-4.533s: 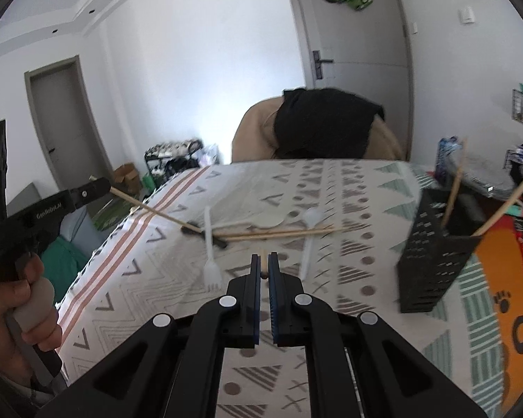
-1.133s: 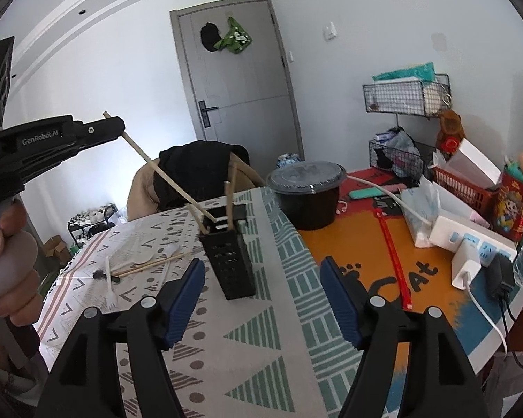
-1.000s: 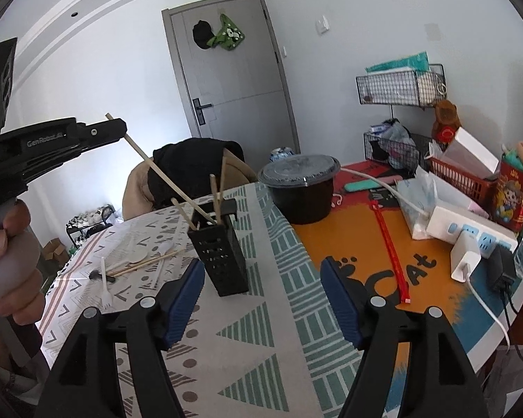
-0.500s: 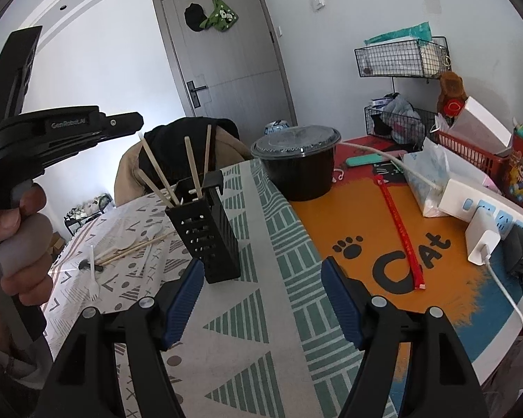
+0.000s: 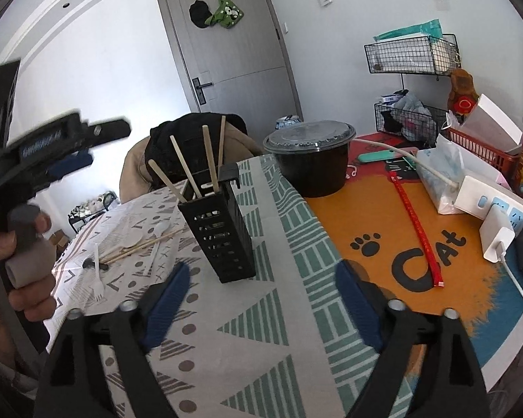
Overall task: Organize utensils
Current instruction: 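Drop the chopstick into the holder with the right gripper, then the left gripper, then move both grippers from the holder toward the white plastic utensils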
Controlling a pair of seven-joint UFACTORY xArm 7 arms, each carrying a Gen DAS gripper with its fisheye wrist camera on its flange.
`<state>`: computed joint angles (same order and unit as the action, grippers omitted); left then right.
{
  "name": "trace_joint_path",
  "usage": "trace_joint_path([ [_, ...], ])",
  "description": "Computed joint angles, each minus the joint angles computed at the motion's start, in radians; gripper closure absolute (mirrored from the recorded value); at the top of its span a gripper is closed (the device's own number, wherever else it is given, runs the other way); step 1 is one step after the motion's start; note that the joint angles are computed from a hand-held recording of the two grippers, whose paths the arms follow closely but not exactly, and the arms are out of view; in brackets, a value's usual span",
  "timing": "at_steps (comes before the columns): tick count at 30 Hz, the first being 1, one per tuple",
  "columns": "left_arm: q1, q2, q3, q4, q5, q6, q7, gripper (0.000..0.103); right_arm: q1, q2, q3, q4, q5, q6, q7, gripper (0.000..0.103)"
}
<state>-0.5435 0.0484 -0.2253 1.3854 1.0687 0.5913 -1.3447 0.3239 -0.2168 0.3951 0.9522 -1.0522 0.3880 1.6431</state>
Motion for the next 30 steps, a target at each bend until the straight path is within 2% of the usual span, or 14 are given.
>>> trace_joint_path([
  [3, 0.013, -0.042, 0.003, -0.055, 0.008, -0.001, -0.024, 0.006, -0.003, 0.011, 0.011, 0.016, -0.037, 0.008, 0.041, 0.008],
  [19, 0.19, -0.283, -0.085, -0.357, -0.08, 0.005, -0.082, 0.006, 0.126, 0.157, -0.055, 0.136, -0.134, 0.02, 0.111, 0.008],
  [30, 0.301, -0.457, -0.141, -0.531, -0.193, 0.024, -0.061, 0.006, 0.232, 0.265, -0.119, 0.23, -0.138, -0.009, 0.044, 0.008],
])
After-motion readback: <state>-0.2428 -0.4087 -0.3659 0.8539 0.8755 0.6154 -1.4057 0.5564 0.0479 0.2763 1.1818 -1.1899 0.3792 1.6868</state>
